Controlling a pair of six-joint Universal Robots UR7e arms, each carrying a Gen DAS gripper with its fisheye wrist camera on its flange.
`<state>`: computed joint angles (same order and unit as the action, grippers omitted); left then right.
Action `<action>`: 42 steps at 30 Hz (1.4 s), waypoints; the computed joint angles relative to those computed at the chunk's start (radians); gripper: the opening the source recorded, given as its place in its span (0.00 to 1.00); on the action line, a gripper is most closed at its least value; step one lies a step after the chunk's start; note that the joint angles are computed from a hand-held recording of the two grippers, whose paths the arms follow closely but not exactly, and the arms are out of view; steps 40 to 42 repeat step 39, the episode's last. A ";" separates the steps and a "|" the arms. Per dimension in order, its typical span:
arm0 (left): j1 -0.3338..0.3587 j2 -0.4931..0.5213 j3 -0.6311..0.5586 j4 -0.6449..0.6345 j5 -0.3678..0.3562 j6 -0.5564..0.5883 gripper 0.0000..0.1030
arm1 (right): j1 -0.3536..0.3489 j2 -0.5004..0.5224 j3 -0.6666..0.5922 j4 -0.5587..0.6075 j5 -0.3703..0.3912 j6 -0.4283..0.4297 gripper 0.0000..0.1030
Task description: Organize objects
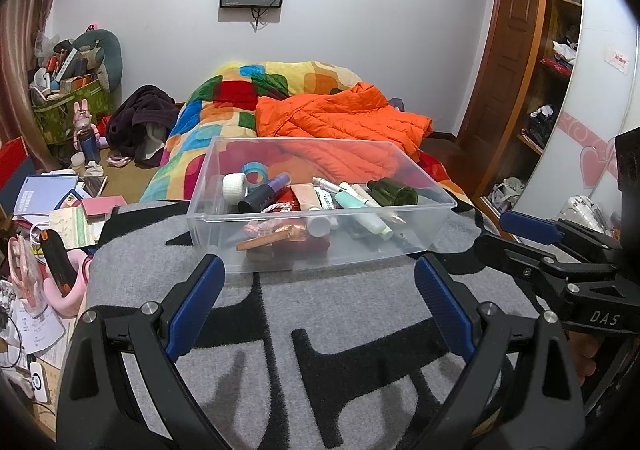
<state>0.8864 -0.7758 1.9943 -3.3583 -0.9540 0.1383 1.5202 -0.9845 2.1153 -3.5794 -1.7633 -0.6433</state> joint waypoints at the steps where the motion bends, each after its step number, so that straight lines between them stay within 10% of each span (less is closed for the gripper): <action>1: 0.000 0.000 0.000 0.001 -0.001 0.000 0.94 | 0.000 0.000 0.001 0.000 0.000 0.002 0.67; 42: 0.011 -0.013 0.003 0.027 -0.026 -0.032 0.94 | 0.002 0.003 -0.002 0.013 -0.011 -0.004 0.68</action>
